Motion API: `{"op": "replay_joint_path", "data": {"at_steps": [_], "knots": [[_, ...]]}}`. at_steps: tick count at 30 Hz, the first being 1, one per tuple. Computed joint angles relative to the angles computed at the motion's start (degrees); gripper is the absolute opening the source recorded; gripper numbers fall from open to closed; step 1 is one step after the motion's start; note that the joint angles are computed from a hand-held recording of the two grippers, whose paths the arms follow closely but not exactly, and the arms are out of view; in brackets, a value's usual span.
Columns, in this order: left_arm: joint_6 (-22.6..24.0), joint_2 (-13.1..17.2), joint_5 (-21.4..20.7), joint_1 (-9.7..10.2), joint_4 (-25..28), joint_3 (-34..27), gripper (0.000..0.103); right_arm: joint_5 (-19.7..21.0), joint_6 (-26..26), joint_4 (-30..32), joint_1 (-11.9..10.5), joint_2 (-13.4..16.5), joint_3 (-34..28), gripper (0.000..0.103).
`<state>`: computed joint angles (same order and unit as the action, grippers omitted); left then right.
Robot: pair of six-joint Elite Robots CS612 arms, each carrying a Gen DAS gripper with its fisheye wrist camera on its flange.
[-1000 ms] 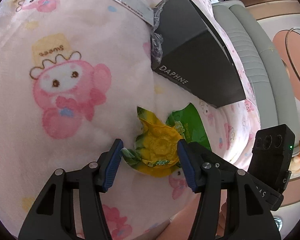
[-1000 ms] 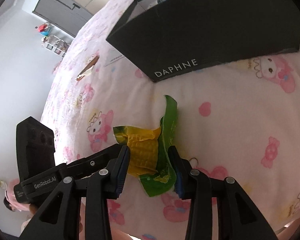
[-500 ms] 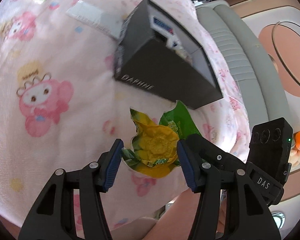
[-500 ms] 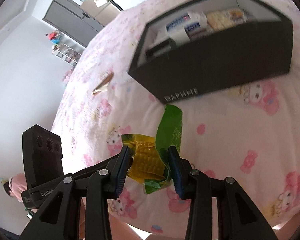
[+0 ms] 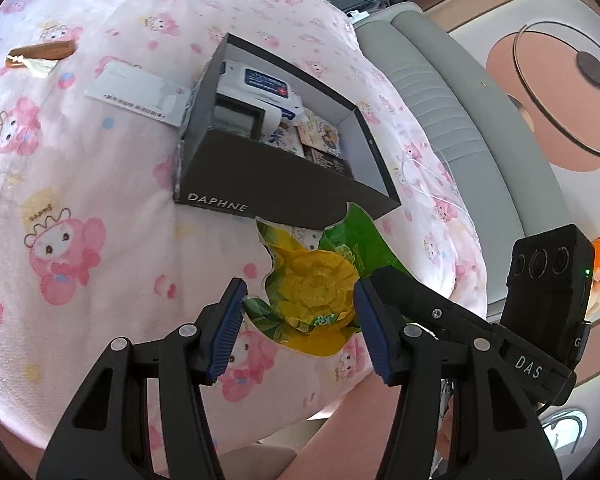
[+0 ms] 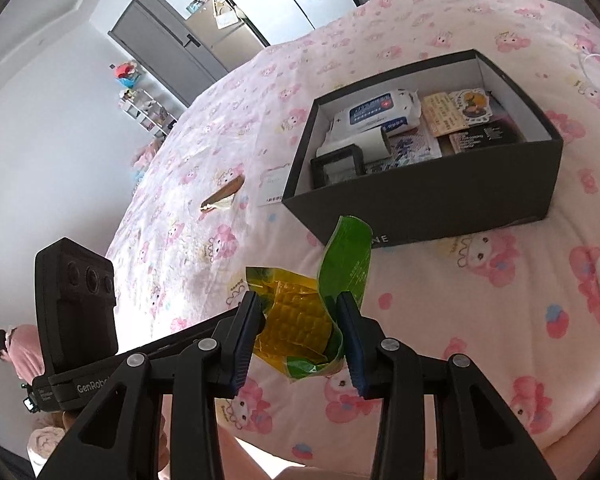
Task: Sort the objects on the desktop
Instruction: 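Lower the corn candy packet into the box and open the left gripper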
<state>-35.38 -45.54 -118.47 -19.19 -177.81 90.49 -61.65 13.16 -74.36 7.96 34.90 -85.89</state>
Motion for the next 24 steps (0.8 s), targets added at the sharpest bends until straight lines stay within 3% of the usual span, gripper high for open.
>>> {"op": "replay_joint_path", "data": {"at_steps": [24], "knots": [[1.35,2.1,1.09,-1.2,3.92,-6.31,0.056,0.39,-0.24,-3.61,-2.02,-1.58,2.68,0.036]]}}
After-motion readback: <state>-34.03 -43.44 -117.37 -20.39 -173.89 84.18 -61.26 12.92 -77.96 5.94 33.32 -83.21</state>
